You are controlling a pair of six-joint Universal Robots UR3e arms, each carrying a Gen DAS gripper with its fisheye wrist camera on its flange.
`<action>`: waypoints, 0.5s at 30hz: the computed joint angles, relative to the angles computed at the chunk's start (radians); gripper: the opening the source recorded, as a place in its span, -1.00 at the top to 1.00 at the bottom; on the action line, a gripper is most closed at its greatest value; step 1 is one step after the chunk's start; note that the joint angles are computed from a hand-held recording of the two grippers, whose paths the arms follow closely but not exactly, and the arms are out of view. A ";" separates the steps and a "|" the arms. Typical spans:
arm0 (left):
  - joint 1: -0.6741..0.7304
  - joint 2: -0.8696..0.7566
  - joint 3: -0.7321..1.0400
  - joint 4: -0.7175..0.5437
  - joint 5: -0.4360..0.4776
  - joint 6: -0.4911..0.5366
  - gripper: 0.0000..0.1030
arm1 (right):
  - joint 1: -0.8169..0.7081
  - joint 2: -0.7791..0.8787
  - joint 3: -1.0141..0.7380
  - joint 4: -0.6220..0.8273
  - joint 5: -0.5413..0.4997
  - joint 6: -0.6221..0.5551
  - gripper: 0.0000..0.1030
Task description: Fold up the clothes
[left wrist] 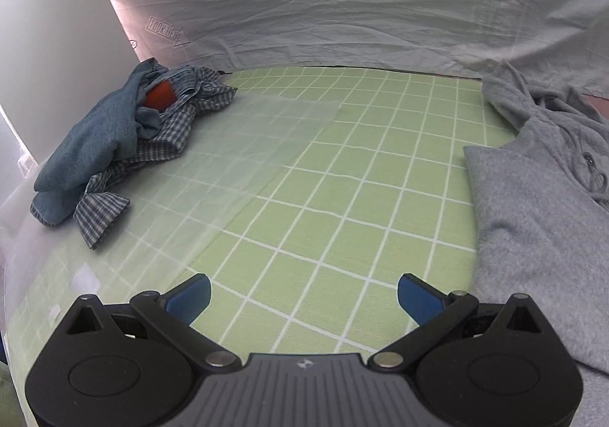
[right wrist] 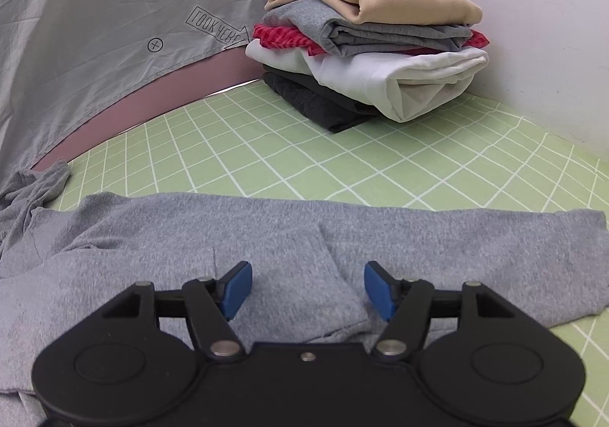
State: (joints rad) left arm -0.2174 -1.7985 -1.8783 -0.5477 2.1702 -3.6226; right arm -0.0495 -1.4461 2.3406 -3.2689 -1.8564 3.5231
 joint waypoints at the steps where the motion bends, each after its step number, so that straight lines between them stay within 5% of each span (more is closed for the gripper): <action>1: -0.016 -0.009 0.013 -0.005 -0.009 0.004 -1.00 | 0.006 -0.003 0.002 0.004 -0.010 0.001 -0.49; 9: -0.070 -0.022 0.018 0.007 -0.081 0.036 -1.00 | 0.026 -0.025 0.009 0.031 0.007 0.027 -0.52; 11: -0.053 0.012 -0.020 0.023 -0.113 0.051 -1.00 | 0.042 -0.027 0.002 0.050 -0.017 0.042 -0.28; 15: -0.032 0.082 -0.094 0.043 -0.117 0.080 -1.00 | 0.043 -0.062 0.016 0.065 -0.016 0.044 0.69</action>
